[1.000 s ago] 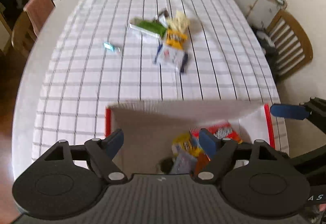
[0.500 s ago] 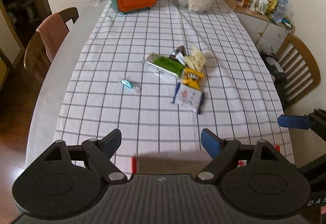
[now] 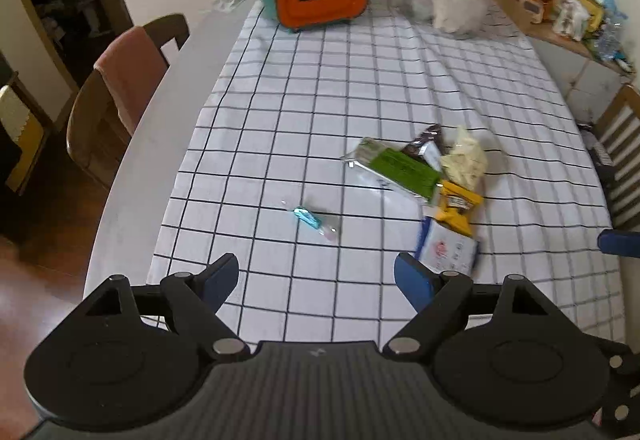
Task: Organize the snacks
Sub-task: 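Move both tools back over the remaining snacks, then grasp the teal wrapped candy with the left tool while the right tool grasps the white milk-tablet packet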
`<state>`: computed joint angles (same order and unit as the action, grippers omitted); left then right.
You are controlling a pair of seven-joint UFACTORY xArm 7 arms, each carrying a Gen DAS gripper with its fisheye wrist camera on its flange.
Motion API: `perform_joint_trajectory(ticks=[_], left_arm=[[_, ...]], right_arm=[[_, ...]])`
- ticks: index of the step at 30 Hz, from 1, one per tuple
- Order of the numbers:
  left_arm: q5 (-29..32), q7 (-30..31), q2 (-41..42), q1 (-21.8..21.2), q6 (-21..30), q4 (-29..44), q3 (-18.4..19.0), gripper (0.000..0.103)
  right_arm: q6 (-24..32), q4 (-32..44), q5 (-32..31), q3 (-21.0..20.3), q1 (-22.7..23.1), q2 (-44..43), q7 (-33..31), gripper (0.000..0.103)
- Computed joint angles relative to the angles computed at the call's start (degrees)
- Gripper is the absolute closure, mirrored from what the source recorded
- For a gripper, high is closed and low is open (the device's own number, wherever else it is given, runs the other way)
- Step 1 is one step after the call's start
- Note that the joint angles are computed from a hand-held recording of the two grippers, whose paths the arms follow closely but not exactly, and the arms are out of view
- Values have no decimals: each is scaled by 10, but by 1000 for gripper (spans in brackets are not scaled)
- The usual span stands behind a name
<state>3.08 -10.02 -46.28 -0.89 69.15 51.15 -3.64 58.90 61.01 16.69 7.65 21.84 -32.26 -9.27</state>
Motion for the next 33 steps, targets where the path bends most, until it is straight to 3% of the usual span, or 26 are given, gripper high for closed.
perform_joint_trajectory(ticks=[18, 30, 33], left_arm=[[19, -71, 166, 26, -74, 4, 9, 18], [14, -101, 232, 23, -89, 15, 20, 19], [19, -102, 236, 24, -93, 12, 20, 25]], right_arm=[[-27, 54, -12, 8, -4, 174, -70, 20], [-8, 62, -26, 19, -4, 226, -122, 26], [-8, 63, -27, 20, -3, 234, -128, 27]])
